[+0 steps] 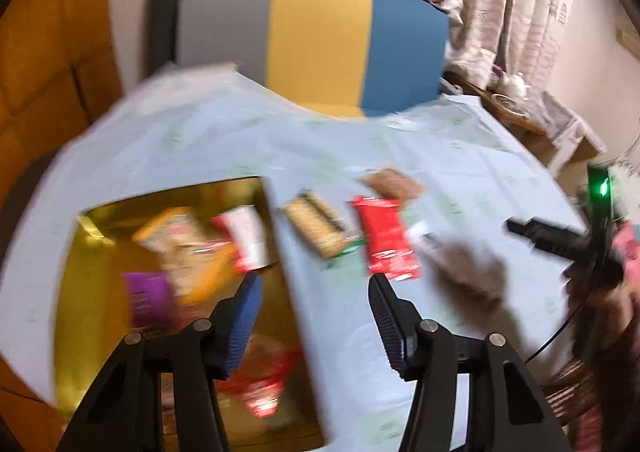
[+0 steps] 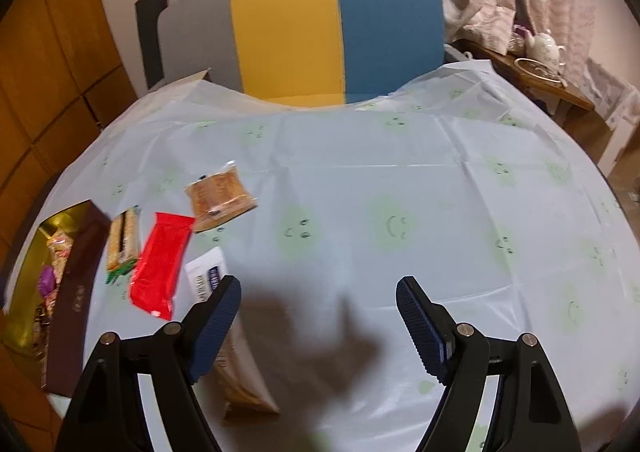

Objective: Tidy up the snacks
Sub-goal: 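Reach to the snacks and grasp the cracker pack with the left gripper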

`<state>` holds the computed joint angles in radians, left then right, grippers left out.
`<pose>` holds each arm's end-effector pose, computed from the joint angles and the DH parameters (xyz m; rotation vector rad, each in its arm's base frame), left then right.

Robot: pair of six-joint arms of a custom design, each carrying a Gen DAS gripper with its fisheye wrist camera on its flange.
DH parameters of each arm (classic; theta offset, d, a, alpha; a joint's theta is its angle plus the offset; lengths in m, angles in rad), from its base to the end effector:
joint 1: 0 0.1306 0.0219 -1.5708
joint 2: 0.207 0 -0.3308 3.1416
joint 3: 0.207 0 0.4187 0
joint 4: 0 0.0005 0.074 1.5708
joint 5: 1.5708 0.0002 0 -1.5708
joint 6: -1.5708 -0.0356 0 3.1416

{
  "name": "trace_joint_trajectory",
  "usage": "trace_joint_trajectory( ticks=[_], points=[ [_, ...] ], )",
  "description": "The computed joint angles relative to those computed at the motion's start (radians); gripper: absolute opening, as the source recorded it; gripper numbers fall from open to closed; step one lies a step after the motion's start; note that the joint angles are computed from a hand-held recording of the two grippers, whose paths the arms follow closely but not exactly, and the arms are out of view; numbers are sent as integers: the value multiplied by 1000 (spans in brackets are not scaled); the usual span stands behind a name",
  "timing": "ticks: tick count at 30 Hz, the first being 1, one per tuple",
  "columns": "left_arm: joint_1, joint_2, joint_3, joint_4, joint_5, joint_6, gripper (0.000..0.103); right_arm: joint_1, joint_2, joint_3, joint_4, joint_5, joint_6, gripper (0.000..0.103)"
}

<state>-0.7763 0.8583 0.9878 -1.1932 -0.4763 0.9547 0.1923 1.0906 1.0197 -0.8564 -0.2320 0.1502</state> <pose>0.2451 -0.2185 0.3817 -0.3730 2.4346 -0.0982 0.4062 0.0869 0.3324 -0.5189 2.4340 0.3071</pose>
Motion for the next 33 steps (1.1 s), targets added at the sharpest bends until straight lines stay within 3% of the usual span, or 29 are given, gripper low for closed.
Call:
trace_joint_trajectory(
  ticks=[2, 5, 10, 17, 26, 32, 33],
  points=[
    [72, 39, 19, 86, 141, -22, 57, 7, -9, -4, -4, -29, -1, 81],
    [166, 125, 58, 157, 304, 22, 57, 3, -19, -6, -3, -64, -10, 82],
    [260, 264, 112, 191, 441, 131, 56, -17, -23, 5, -9, -124, -54, 84],
    [294, 350, 140, 116, 451, 233, 60, -35, -34, 13, -14, -174, -79, 86],
    [286, 462, 213, 42, 357, 323, 66, -58, -48, 14, -18, -235, -98, 88],
    [291, 567, 291, -9, 332, 270, 66, -62, -55, 11, -20, -255, -102, 88],
    [291, 568, 286, 10, 324, 254, 58, -61, -56, 10, -20, -255, -100, 88]
  ],
)
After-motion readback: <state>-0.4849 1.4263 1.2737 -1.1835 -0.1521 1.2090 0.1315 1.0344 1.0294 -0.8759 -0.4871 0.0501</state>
